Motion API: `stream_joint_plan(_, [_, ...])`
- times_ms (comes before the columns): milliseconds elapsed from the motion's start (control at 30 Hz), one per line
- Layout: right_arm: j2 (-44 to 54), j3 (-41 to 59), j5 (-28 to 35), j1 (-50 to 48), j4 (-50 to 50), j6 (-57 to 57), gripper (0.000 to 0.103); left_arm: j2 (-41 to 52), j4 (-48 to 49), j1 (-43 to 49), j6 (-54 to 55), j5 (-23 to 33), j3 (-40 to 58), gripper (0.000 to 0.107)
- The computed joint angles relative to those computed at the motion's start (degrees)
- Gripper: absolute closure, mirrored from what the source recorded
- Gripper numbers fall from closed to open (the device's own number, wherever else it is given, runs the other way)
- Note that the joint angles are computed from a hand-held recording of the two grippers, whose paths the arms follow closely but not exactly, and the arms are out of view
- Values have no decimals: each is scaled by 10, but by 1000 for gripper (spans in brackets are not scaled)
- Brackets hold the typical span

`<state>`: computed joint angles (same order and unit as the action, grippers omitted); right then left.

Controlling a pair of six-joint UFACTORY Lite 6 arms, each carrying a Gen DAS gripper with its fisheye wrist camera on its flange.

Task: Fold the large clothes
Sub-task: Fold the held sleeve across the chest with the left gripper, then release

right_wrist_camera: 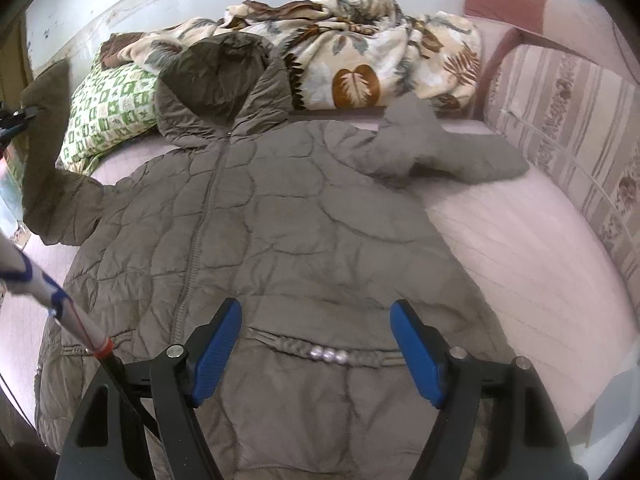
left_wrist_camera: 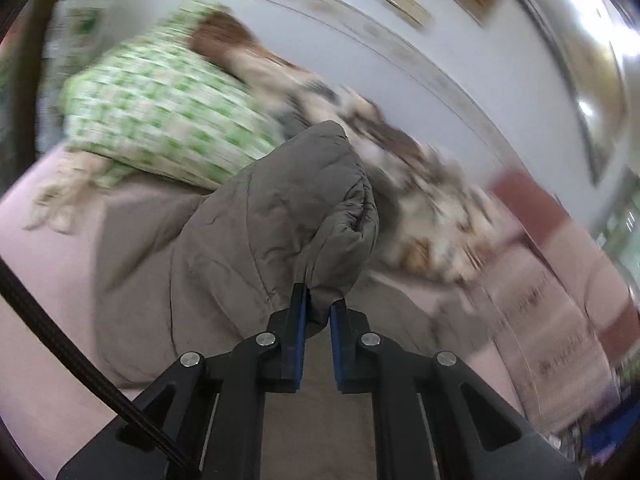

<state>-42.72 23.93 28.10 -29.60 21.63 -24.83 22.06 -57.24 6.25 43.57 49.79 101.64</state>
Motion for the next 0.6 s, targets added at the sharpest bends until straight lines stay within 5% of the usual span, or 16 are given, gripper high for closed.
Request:
stream_joint_plan(100, [13,1,28,-75,86,-108,22,-17,23,-95,-22,-64,-77,82])
stream_joint_plan(167, [26,6,42,-110,119,-153,22,-10,37,-144,-45,-100,-113,38])
stream_joint_plan(200, [30,10,50,-125,133,-173,22,-15,32,-158,-44,-125,-140,33])
stream_joint_plan(400, [51,38,82,-135,216,-261,18,-86,36,-177,-25,-175,-272,32])
stream_joint_plan(600, [129,73,-12,-1,331,-281,19,-297,91,-127,-9,-250,-465,32])
